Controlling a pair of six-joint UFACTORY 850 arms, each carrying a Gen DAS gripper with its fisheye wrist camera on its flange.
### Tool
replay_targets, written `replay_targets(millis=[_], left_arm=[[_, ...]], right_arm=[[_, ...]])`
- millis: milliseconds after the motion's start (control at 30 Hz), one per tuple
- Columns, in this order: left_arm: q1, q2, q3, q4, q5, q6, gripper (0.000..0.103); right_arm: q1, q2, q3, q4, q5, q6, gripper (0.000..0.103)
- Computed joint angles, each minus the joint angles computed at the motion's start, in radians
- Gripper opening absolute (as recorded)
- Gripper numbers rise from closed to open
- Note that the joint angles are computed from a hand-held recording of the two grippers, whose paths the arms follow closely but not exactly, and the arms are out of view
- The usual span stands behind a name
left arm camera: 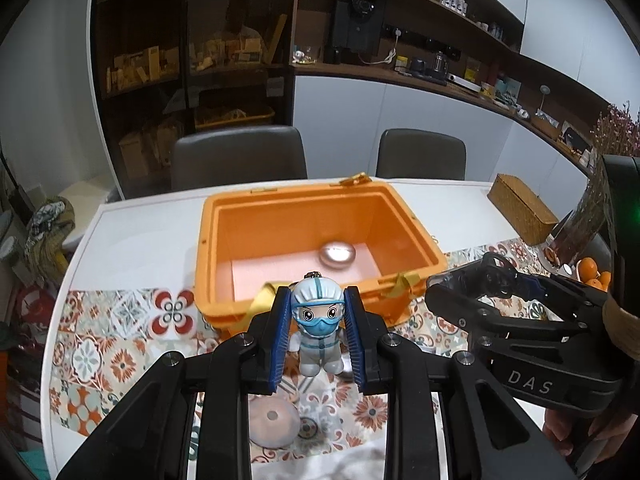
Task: Organize rigid objects
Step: 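Carry the figurine keychain and black device over the orange crate with both grippers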
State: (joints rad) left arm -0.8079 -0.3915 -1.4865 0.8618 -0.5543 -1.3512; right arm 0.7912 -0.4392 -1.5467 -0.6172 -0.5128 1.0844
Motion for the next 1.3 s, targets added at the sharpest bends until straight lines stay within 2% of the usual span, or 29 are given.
replay_targets(millis=[233,467,900,1300], left_arm=[[0.010,-0.019,-0.050,0.027,-0.035,0.028,0.027],[0.045,-0.049,-0.107,-0.044,-0.024,0.111,0.027],[0.094,-0.115,-0.216,-0.113,-0.065,0.217,0.027],[0.161,-0.228,-0.355,-0.350,-0.106,0.439,0.027]], right_arm=[[-0.012,-0.032,-0.069,0.013,-0.020,-0.021,0.072],[-0.020,-0.081,-0.158,0.041,-0.064,-0.070,0.072],[-0.044,-0.209,-0.382,0.113,-0.179,-0.188,0.072],[-0.080,-0.403,-0.670,0.268,-0.343,-0.354,0.072]])
